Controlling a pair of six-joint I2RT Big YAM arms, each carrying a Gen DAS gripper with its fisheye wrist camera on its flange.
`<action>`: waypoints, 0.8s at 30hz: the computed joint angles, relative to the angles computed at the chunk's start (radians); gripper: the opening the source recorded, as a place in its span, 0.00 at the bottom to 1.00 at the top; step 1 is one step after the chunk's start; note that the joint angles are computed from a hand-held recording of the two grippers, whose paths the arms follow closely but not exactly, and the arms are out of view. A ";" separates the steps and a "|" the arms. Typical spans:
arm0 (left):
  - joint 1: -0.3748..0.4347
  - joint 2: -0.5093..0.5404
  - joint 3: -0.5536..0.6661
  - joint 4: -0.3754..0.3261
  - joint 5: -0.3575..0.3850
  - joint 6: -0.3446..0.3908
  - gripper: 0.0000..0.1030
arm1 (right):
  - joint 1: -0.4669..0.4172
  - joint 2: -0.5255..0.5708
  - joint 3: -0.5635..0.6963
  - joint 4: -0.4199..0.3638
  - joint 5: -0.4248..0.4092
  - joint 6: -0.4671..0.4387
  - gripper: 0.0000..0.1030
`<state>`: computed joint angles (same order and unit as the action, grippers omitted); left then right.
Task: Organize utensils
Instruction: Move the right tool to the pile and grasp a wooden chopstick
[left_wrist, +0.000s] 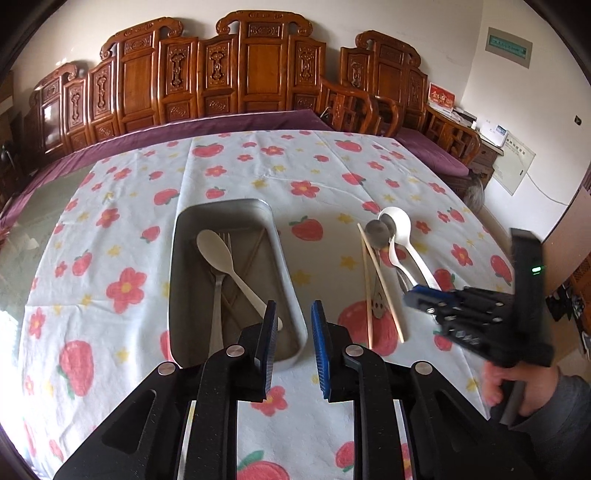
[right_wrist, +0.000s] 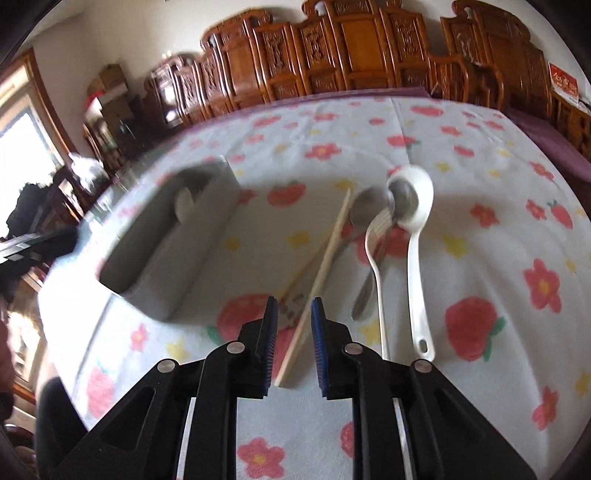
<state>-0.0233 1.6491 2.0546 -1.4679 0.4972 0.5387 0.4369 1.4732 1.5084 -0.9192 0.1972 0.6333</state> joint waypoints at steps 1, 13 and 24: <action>0.000 -0.004 -0.005 -0.003 0.000 -0.002 0.17 | 0.000 0.011 0.008 -0.008 -0.003 -0.005 0.20; -0.020 -0.048 -0.076 0.020 -0.040 0.011 0.17 | -0.001 0.081 0.051 -0.074 0.012 -0.010 0.10; -0.065 -0.075 -0.116 0.042 -0.082 0.002 0.17 | -0.015 0.014 -0.012 -0.045 -0.034 0.030 0.06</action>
<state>-0.0887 1.5738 1.9387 -1.4260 0.4156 0.5404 0.4216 1.4870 1.4967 -0.9645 0.1632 0.6631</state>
